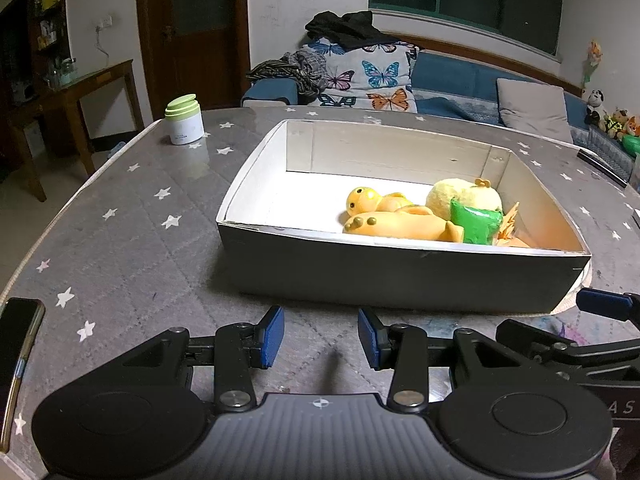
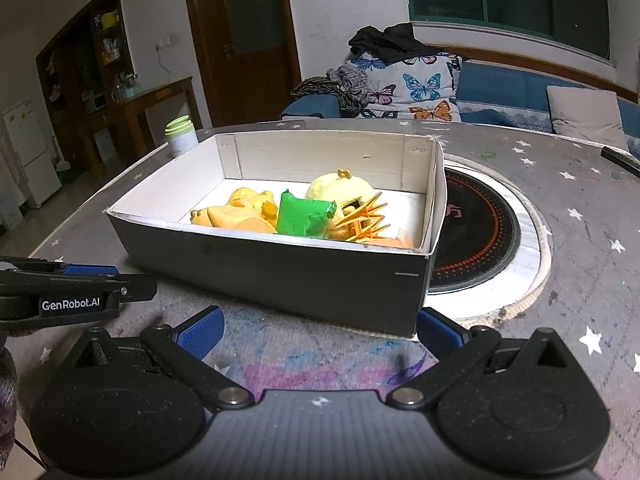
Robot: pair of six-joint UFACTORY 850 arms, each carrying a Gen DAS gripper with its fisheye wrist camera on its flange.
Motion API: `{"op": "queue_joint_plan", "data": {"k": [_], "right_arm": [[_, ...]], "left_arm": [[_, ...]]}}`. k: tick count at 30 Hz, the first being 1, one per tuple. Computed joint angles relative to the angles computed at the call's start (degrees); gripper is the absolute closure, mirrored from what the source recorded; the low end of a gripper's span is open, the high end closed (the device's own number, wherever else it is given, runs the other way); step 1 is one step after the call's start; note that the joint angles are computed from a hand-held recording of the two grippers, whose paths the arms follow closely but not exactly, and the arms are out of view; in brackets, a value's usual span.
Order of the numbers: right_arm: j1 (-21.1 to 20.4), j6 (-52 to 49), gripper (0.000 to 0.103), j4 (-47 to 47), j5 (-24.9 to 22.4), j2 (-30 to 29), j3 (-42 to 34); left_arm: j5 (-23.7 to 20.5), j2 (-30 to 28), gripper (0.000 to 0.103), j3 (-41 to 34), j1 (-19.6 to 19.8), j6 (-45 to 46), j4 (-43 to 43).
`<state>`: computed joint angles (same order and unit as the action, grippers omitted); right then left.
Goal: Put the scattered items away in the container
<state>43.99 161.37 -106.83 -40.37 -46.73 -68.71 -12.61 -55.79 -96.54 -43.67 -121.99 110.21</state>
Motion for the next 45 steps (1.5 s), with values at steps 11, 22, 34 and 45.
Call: {"op": "queue_joint_plan", "data": {"k": [11,22,34,45], "right_arm": [[-0.4,-0.7,0.000,-0.4,0.6,-0.2,-0.6],[-0.7,-1.3,0.000,-0.3,1.0,-0.5,-1.2],[-0.9,-2.4,0.000,0.4,1.9,-0.4,-1.5],[-0.3,-8.0,0.000,5.6,0.1,-0.3,-2.1]], "left_arm": [[-0.8,-0.4,0.060,-0.7,0.0,3.9,-3.6],[-1.4,-0.6,0.060,-1.3,0.0,6.4,-5.5],[-2.3,-0.6,0.061,-1.5,-0.1,9.7,-8.1],[-2.7,-0.6,0.061,-1.7,-0.1,12.5,-11.1]]}}
